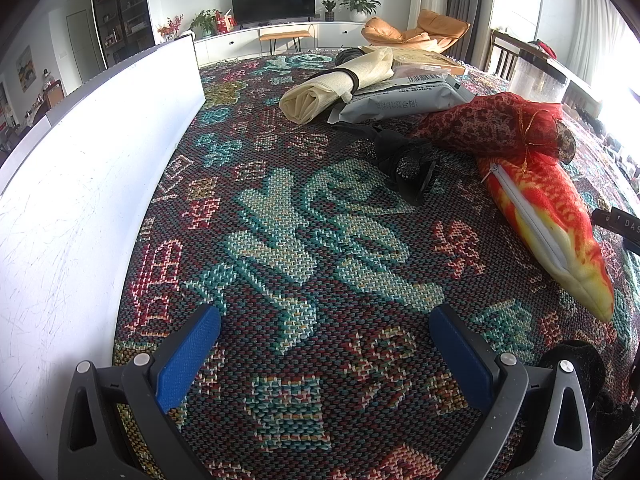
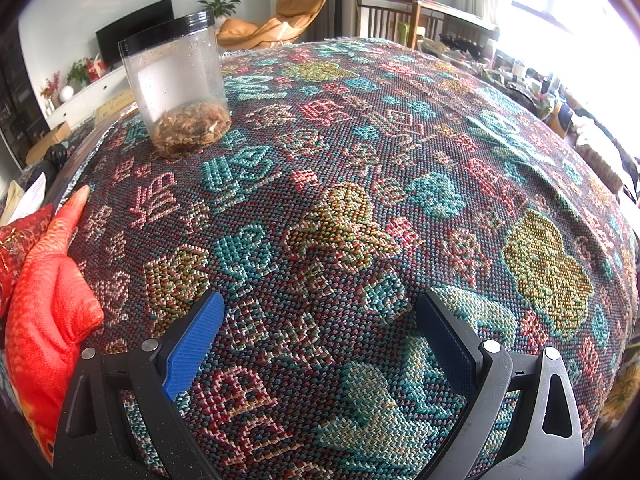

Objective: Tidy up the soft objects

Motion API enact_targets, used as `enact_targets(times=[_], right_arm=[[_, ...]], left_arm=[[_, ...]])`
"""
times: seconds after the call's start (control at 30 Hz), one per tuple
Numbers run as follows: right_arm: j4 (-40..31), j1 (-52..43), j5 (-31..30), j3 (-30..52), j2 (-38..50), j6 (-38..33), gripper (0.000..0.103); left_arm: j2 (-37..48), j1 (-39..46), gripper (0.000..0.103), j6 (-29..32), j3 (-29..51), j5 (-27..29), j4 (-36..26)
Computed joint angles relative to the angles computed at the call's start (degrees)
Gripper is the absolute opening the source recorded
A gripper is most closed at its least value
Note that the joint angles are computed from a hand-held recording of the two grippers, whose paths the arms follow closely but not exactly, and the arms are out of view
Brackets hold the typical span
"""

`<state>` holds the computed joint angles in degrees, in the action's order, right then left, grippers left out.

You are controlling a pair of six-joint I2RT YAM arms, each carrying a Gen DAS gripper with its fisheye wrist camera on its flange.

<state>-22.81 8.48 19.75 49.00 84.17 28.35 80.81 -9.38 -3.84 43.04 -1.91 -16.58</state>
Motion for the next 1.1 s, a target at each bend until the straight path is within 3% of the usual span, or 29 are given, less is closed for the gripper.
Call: enact_targets(times=[0.93, 1.1], right_arm=[[0.0, 0.0, 0.0, 0.0, 0.0, 0.0, 0.098], [-0.1, 0.0, 0.0, 0.1, 0.0, 0.0, 0.098]], left_arm=[[0.0, 0.0, 0.103, -0.1, 0.2, 0.1, -0.2], [-1.5, 1.3, 0.103, 0.8, 0.4, 2.4, -2.7]])
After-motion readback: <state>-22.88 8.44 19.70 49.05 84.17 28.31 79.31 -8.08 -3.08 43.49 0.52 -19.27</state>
